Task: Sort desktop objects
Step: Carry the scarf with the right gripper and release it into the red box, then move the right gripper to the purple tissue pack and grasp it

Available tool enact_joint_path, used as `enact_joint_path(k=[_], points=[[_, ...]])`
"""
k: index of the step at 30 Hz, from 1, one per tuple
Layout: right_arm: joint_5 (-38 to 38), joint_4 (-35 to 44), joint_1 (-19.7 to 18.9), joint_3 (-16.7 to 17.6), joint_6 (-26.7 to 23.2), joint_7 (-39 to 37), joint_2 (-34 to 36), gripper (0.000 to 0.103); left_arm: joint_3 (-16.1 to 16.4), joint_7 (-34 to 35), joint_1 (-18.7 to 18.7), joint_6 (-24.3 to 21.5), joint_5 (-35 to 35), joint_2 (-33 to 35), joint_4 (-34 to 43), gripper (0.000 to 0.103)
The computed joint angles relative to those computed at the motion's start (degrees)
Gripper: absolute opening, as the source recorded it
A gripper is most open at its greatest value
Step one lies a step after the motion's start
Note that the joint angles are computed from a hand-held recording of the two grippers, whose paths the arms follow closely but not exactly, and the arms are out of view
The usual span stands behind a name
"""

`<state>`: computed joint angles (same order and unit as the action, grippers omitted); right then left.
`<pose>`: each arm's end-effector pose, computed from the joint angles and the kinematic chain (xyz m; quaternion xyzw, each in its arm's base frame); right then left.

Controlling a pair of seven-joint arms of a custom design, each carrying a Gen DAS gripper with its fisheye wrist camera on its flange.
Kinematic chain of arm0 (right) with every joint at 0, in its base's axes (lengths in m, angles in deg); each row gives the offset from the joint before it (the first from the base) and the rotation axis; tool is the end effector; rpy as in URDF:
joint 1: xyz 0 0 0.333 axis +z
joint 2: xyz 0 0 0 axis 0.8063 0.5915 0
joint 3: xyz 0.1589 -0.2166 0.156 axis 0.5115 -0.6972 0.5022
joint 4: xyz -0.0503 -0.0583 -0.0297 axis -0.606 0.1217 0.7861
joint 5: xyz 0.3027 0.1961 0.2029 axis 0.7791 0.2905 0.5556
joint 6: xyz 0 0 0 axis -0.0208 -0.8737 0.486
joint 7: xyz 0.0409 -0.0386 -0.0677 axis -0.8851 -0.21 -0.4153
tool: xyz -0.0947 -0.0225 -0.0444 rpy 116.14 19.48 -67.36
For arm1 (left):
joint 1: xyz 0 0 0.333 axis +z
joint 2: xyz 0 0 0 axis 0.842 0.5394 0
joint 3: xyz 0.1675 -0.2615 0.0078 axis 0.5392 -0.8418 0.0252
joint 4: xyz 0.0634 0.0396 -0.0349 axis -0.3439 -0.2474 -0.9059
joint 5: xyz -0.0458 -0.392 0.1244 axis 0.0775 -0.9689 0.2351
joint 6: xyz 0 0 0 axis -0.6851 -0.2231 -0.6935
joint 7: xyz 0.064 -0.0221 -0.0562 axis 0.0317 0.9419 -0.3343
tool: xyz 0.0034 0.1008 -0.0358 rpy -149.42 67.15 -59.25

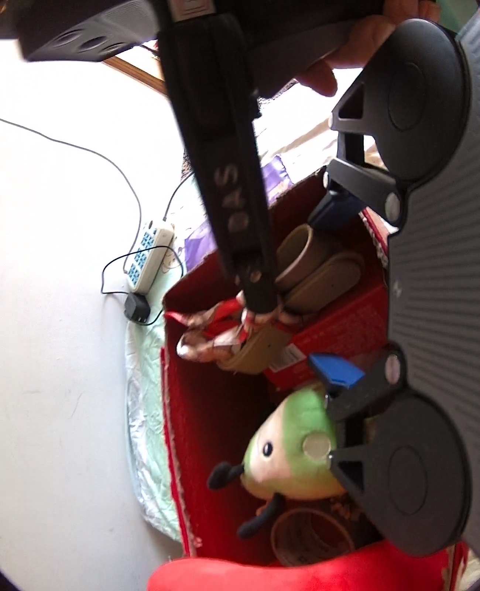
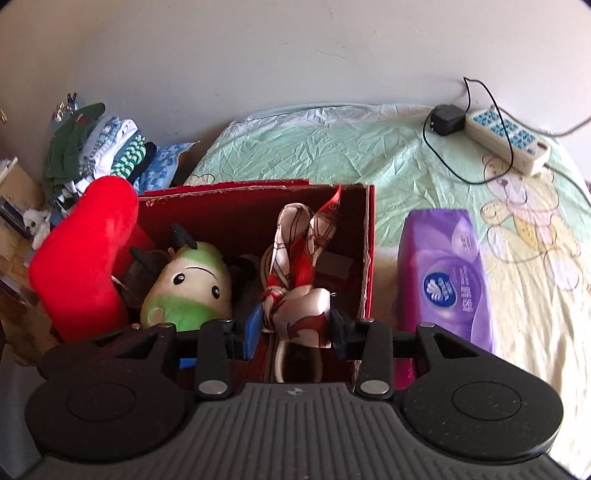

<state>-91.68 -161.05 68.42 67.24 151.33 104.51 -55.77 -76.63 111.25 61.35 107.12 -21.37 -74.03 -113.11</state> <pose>0.6257 0.1850 0.5895 -0.5130 0.7885 -0.1937 0.2785 0.6795 -0.1152 0.5912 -0.3125 0.8549 -0.4141 0.0033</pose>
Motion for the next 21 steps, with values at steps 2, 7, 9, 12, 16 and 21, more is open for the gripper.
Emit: enact_joint_path(k=[2,7,9,12,16,21], points=[[-1.06,-1.79,0.02,-0.12,1.39,2.35,-1.36,0.043,0.21,0.17,0.05,0.09,-0.91,-0.40,-0.43,0.075],[-2.77,-11.33,-2.01,0.21,12.77,10.64,-8.10,0.044,-0.44,0.36,0.02,0.18,-1.42,1.23,1.33,0.075],[-5.39,-15.12,-3.72,0.83,15.16,15.23,-11.29,0.046,-1.14,-0.96,-0.59,0.01,-0.04,6.47,7.58,0.075],[-7.75,-20.51,-6.87,2.03,17.76,20.71,-15.70,0.052,-1.70,-0.36,-1.95,4.16,-0.15,8.45,9.09,0.075],[-6.75,-25.48,-9.81,2.69,15.33,21.61,-19.80,0.054,-4.11,4.27,-0.01,5.93,-3.85,-0.43,0.00,0.088],[0.24,-29.40,-9.95,0.87,14.83,13.95,-22.31,0.065,-2.62,7.38,-4.56,11.36,-5.68,-9.73,-11.24,0.092]])
